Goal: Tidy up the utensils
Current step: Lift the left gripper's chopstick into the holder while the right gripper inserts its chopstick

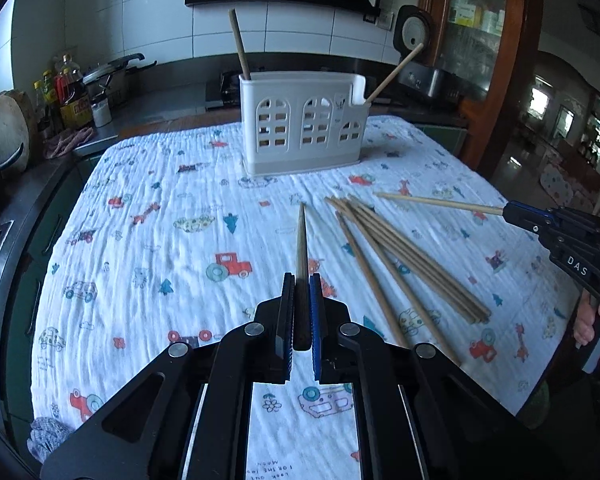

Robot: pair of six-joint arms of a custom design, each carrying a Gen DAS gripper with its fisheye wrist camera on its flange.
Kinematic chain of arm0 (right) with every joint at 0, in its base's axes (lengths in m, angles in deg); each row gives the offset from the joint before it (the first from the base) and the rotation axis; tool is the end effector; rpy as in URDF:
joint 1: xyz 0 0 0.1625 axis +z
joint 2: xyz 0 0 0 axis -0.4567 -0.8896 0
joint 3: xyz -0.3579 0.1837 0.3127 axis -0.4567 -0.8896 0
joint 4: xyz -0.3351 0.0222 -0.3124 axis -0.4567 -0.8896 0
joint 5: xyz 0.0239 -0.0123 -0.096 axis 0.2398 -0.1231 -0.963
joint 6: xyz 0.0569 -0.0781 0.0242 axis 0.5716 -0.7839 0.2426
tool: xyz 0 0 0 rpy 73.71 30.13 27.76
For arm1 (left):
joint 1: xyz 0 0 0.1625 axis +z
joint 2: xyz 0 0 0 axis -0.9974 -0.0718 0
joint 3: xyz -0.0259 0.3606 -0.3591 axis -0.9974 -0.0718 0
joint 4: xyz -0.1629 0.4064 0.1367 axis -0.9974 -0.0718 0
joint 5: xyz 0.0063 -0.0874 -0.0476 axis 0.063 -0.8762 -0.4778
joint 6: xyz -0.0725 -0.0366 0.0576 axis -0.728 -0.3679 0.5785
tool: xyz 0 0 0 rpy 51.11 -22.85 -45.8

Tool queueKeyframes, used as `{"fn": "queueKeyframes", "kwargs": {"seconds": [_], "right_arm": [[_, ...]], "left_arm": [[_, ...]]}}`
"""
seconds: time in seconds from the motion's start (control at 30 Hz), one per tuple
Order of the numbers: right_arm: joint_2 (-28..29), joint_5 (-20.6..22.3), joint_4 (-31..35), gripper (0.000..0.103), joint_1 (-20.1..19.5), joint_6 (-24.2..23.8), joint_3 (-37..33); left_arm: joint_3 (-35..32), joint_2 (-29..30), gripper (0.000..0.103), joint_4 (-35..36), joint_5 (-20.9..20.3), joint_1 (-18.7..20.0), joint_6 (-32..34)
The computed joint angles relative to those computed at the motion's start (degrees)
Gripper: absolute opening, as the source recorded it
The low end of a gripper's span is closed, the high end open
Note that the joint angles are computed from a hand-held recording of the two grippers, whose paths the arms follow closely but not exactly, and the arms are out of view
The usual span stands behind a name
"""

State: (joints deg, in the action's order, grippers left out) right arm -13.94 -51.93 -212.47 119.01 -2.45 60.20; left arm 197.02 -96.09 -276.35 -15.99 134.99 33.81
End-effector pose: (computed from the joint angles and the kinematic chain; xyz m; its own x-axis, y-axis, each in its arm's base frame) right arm 0.1033 -0.4264 0.1670 -0.6811 -0.0507 0.7305 -0.6038 0.6031 -0.5212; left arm -0.1851 -0.4997 0.0887 -0.6873 0.4772 -0.5476 0.7020 0.6299 -0.3323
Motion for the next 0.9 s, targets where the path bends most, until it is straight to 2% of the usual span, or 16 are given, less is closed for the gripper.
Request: {"fn": "queueKeyframes", "kwargs": {"seconds": [0.17, 0.63, 0.9], "right_arm": [[-2.0, -0.6, 3.1, 0.007, 2.6, -0.5, -2.6], [-9.2, -2.9, 23.2, 0.007, 6.9, 1.2, -11.6], [-13.0, -3.2, 32.2, 0.007, 9.4, 2.7, -17.5]], "left_arm": [[-1.9, -0.6, 0.006, 0.2, -0.9, -0.4, 1.6], [-9.7, -1.8, 0.006, 6.3, -4.3, 0.9, 3.7], [-15.3, -3.0, 0.006, 7.3, -6.2, -0.6, 6.6]]}}
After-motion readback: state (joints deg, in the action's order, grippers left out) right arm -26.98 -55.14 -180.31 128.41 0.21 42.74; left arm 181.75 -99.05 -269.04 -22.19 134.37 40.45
